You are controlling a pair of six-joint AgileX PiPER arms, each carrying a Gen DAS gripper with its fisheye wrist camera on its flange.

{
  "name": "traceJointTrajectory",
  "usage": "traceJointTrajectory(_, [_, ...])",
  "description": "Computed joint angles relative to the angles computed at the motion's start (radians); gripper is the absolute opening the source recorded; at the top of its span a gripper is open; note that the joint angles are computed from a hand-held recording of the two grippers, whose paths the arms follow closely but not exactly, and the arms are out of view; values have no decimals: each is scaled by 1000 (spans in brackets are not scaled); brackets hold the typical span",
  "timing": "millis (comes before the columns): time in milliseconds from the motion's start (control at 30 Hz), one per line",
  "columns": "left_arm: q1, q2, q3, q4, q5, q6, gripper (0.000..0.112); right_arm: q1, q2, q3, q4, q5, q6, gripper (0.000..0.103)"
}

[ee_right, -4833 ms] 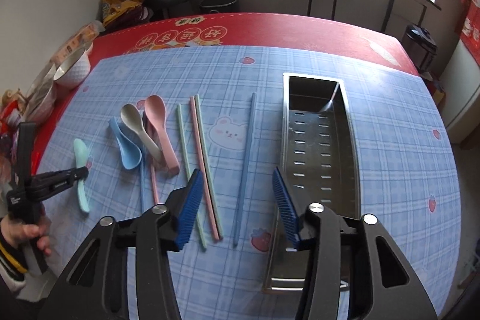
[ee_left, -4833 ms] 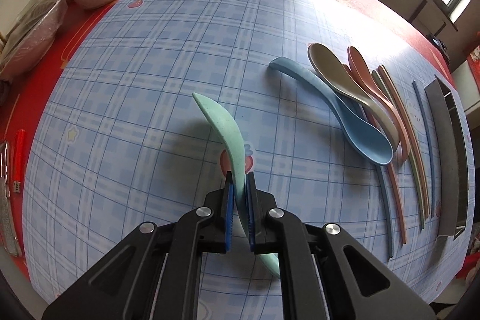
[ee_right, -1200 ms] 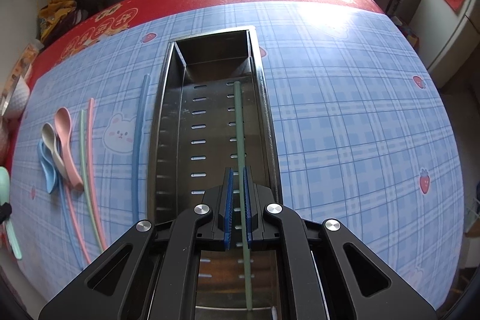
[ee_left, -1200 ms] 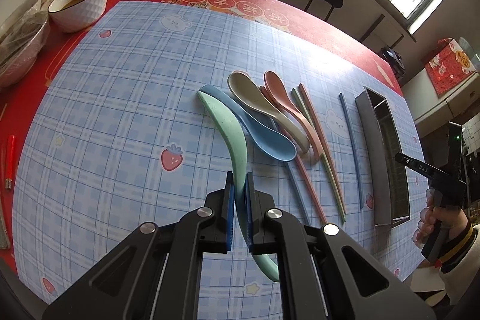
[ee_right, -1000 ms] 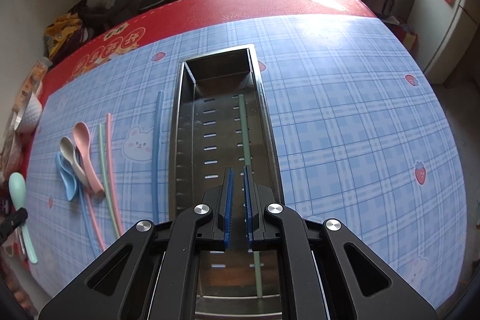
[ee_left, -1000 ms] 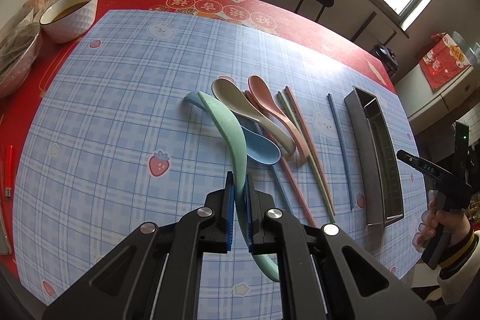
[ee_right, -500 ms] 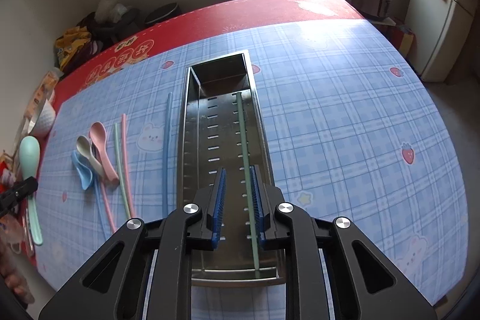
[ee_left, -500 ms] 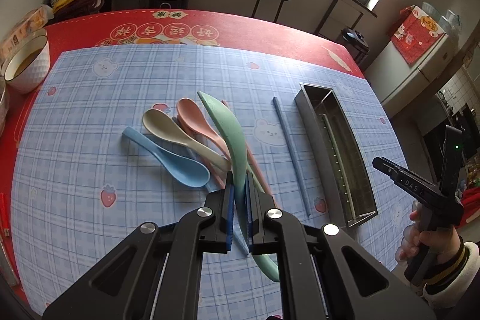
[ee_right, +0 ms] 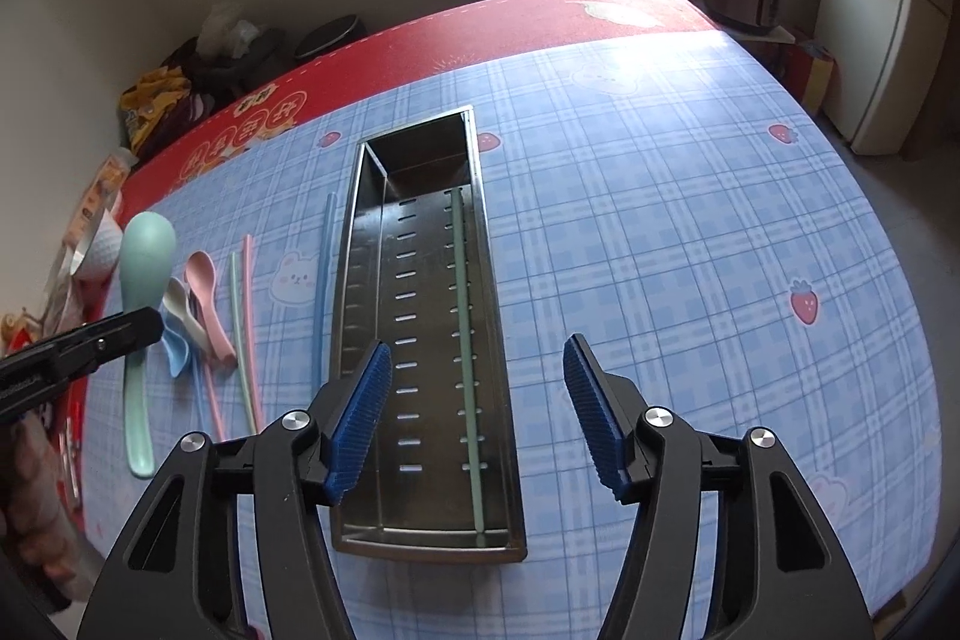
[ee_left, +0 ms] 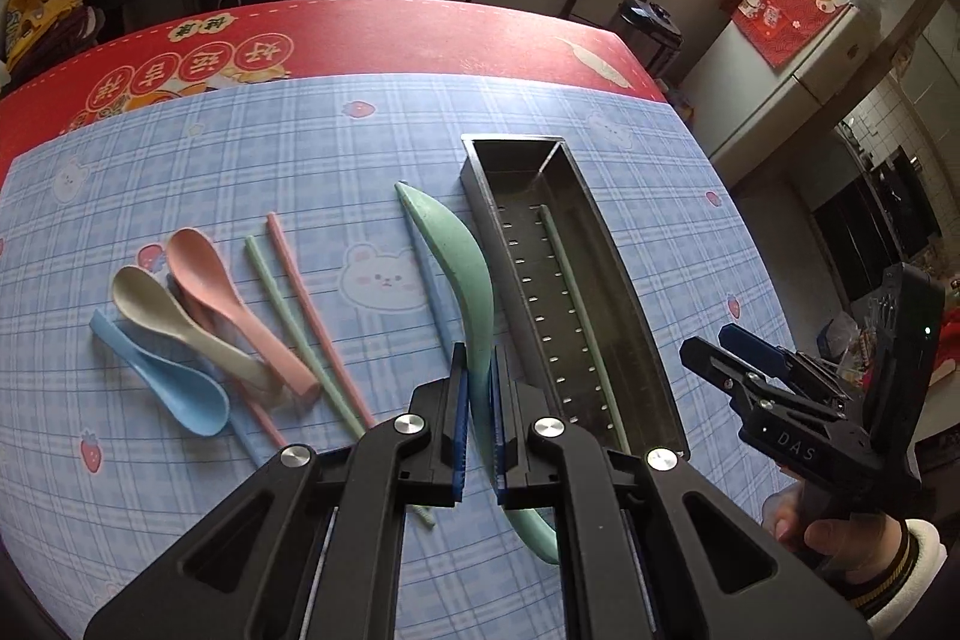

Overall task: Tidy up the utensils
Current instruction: 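Lower the mint spoon into the steel caddy and open the left gripper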

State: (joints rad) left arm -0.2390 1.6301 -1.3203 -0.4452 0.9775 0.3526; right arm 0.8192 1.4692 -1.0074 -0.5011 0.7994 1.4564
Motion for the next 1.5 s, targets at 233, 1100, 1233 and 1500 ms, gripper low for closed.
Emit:
traceJointTrajectory(233, [-132,250,-210,-40,21,-78,6,-51,-81,88,30,-31,-12,71])
traceJointTrajectory(1100, [-181,484,-564,29,135,-74,45,-24,-200,161,-25,21,123,72])
traceJointTrajectory(1233, [-150,303,-371,73,27,-5,45,-7,-180,133,-49,5,153,72])
traceJointTrajectory(1500, [25,-35,-54,94,-108,28,45,72,-102,8,-104,24,161,72])
